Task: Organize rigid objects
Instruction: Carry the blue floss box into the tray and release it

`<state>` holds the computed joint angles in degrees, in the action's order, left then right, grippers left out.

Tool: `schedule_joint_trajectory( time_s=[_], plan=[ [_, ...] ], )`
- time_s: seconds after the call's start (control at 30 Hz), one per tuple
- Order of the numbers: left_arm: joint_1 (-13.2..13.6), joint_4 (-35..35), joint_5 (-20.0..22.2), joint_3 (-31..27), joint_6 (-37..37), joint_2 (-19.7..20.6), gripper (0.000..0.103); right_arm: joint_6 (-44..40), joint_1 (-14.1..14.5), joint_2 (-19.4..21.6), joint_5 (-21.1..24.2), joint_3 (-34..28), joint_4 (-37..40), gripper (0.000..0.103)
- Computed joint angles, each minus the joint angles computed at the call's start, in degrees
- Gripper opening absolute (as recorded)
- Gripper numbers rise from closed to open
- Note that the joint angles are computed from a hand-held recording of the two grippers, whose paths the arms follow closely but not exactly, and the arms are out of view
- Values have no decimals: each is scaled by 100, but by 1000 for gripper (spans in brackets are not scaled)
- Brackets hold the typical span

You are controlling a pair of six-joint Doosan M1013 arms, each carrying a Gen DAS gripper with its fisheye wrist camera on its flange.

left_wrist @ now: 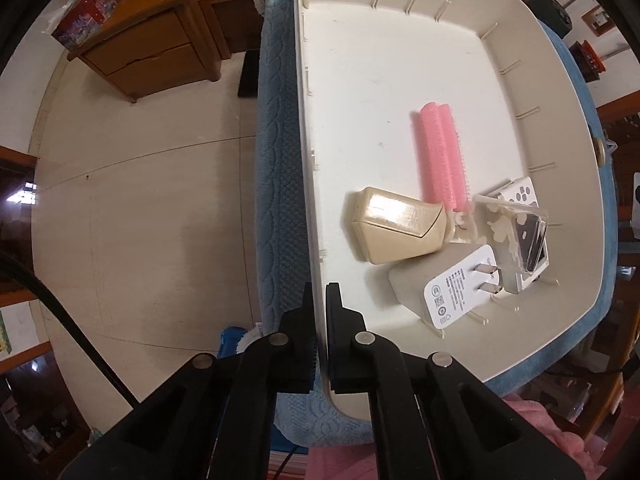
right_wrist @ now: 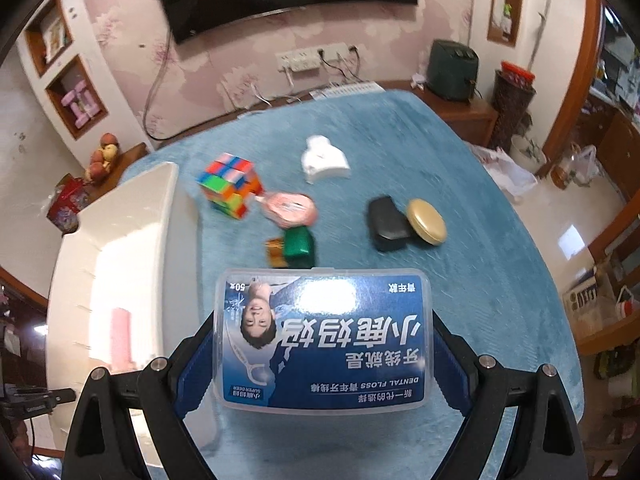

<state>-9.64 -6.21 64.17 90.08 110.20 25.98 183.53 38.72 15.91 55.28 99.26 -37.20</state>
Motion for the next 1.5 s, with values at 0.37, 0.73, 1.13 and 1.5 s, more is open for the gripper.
schedule_joint_trajectory(
  time_s=[0.37,0.73,1.13,1.5],
  plan=[
    [51,-191,45,-7,517,-13,7,-260,327,311,-99,-634,-370,92],
    [55,-225,2,32,820,-29,9,-977,444,689,-686,-1096,108,92],
    [17,-142,15,27,764,-24,9,-1496,481,750,-521,-1233,211,95],
    [-82,129,14,32,167,-55,7,-1069,224,433,-491,-772,248,95]
  ],
)
